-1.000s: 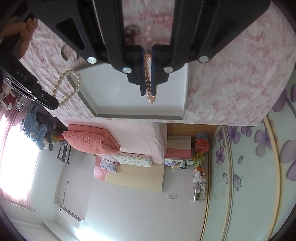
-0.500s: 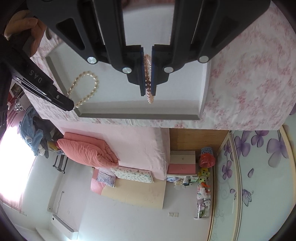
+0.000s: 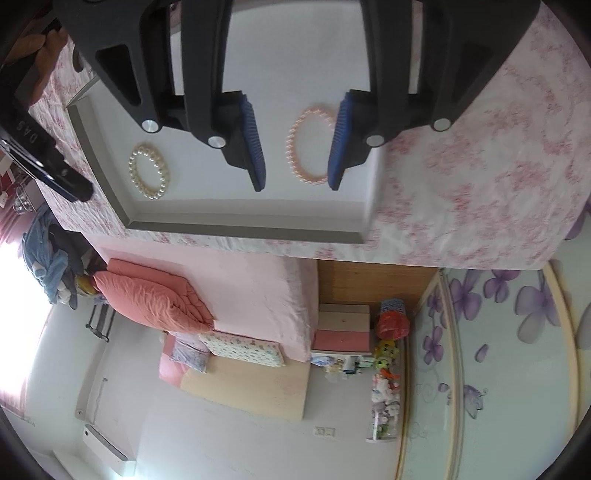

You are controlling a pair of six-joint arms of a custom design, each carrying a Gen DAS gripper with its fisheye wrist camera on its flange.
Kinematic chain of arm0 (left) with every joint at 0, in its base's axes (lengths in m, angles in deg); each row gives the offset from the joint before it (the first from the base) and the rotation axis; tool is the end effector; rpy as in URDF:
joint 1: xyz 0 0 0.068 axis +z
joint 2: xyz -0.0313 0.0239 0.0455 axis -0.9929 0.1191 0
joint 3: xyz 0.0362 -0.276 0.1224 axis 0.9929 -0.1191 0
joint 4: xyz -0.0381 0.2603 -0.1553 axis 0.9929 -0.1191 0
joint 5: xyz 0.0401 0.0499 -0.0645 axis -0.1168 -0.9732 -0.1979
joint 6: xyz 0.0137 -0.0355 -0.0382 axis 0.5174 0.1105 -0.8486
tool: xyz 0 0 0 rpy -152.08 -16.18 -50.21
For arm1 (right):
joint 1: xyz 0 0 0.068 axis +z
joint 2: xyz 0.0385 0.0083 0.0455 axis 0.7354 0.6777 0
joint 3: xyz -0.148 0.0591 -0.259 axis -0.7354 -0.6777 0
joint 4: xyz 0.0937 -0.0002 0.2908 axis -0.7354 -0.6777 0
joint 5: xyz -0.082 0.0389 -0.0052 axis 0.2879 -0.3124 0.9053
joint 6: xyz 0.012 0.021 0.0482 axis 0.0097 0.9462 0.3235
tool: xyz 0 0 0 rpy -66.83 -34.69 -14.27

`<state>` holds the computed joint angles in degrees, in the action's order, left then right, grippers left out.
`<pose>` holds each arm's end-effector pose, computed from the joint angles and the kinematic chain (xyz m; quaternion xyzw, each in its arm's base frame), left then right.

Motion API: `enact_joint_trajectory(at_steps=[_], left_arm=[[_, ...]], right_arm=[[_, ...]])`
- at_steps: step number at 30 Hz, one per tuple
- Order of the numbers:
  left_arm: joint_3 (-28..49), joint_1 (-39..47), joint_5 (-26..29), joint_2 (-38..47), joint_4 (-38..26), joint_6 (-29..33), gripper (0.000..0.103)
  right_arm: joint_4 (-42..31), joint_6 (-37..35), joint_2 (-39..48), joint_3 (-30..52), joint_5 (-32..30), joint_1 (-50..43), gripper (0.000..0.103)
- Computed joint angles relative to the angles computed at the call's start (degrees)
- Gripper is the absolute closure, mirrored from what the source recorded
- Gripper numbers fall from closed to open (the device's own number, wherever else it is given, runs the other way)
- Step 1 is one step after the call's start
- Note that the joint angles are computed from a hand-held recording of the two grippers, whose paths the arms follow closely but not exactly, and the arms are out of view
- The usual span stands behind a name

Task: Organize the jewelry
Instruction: 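Open both tools and move them back toward the remaining jewelry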

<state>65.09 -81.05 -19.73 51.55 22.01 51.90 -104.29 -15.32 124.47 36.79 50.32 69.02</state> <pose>0.3110 0.0051 0.2349 0.0042 0.9142 -0.0815 0.3970 0.2512 0.0933 0.2609 0.0315 0.8923 0.0886 0.4416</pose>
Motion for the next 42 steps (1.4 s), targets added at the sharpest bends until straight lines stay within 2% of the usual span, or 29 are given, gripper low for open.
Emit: enact_joint_trajectory(at_steps=[6,13,18,22,25,26,28,33,35,42], left_arm=[[-5.0,5.9,2.2,-9.7,-4.5,4.1,0.052],[-12.4,18.7,9.4,-21.6,-12.8,12.3,0.033],[-16.1,23.8,11.8,-26.2,-17.1,17.7,0.029],[-17.9,24.7,11.8,-28.1,-19.0,19.1,0.028],[-18.7,24.2,11.2,-29.0,-19.4,19.1,0.027],[-18.9,24.1,11.1,-29.1,-19.4,18.9,0.027],[-19.1,23.7,11.0,-29.3,-19.5,18.6,0.027],[-19.4,23.3,11.1,-29.8,-19.6,18.6,0.025],[-19.6,23.3,10.9,-29.8,-19.6,18.7,0.025],[-20.3,22.9,10.4,-29.2,-19.1,18.8,0.025]], right_arm=[[-5.2,0.4,-8.1,-3.2,2.2,1.7,0.051],[-15.9,1.9,-20.3,-8.7,3.9,3.3,0.047],[-22.5,2.5,-26.3,-12.3,3.6,2.0,0.047],[-25.1,3.7,-26.5,-13.8,3.7,2.0,0.054],[-26.8,7.4,-25.5,-14.2,2.7,1.9,0.054],[-27.0,8.4,-25.9,-14.4,2.7,2.4,0.052],[-27.1,12.0,-24.8,-14.1,4.4,5.2,0.038],[-27.5,17.2,-19.8,-12.8,11.0,13.3,0.029],[-27.6,19.2,-16.9,-12.4,13.2,15.4,0.029],[-26.0,20.9,-13.0,-12.2,14.9,15.4,0.029]])
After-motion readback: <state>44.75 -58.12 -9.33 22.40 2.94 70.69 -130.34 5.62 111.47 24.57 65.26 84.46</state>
